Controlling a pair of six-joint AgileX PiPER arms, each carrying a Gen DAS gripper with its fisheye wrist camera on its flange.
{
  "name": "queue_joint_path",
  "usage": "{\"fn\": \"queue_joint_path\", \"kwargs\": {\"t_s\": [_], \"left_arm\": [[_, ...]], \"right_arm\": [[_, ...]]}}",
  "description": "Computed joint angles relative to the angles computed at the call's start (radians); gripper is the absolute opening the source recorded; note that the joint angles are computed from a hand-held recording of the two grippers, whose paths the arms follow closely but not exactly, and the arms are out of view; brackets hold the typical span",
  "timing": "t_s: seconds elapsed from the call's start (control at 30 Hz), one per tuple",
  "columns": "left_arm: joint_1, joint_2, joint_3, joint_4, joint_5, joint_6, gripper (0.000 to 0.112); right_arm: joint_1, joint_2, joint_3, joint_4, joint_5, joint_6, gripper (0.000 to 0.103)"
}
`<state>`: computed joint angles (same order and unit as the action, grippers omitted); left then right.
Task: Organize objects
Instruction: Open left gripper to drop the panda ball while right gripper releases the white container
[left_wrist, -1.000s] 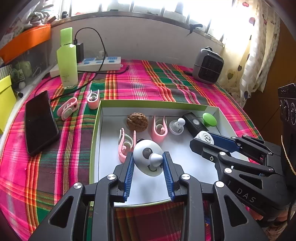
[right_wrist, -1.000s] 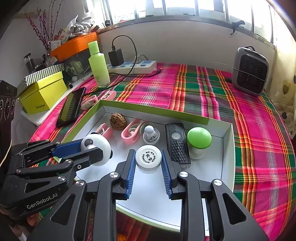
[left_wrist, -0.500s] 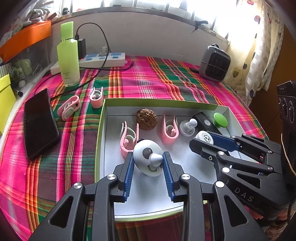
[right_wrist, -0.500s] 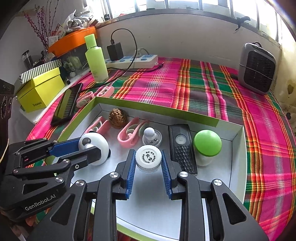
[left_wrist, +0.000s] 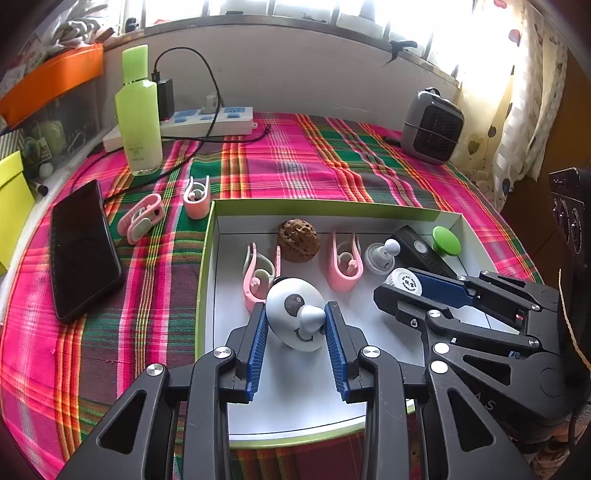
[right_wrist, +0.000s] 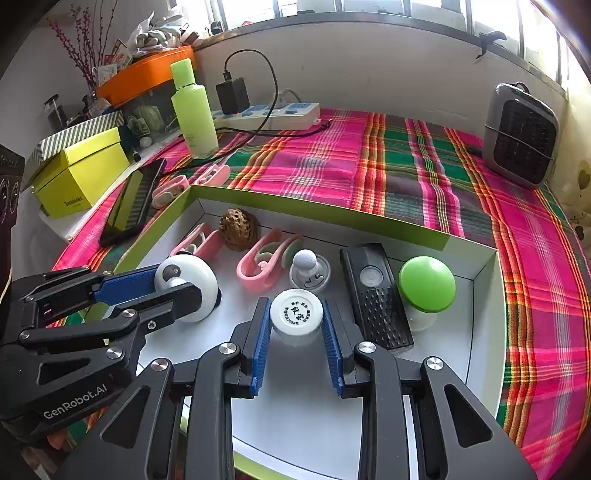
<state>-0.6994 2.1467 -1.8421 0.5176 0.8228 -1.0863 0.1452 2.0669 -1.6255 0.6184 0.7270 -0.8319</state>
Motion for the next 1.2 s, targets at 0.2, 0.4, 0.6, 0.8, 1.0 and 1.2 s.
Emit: {"fn": "queue_joint_path", "kwargs": {"t_s": [0.2, 0.4, 0.6, 0.8, 1.0, 1.2], "left_arm": [[0.0, 0.0, -0.001, -0.001, 0.0, 0.001, 0.029], [0.0, 0.0, -0.002, 0.001, 0.001, 0.0, 0.03], [0.0, 0.001, -0.005, -0.002, 0.003, 0.002, 0.03], [0.001, 0.0, -0.002, -0.001, 0.0, 0.001, 0.03], [0.0, 0.002, -0.004, 0.0, 0.003, 0.003, 0.03], [0.001, 0.005, -0.01, -0.001, 0.011, 0.005, 0.031]], "right_arm": [[0.002, 0.003, -0.003, -0.009, -0.002, 0.002, 0.029], [0.005, 0.001, 0.003, -0.006, -0.007, -0.003, 0.029], [0.008, -0.004, 0.014, -0.013, -0.022, 0.0, 0.029], [0.013, -0.008, 0.021, -0.021, -0.031, 0.005, 0.029], [0.022, -0.017, 0.037, -0.043, -0.054, 0.007, 0.029], [0.023, -0.019, 0.037, -0.049, -0.054, 0.01, 0.033]]}}
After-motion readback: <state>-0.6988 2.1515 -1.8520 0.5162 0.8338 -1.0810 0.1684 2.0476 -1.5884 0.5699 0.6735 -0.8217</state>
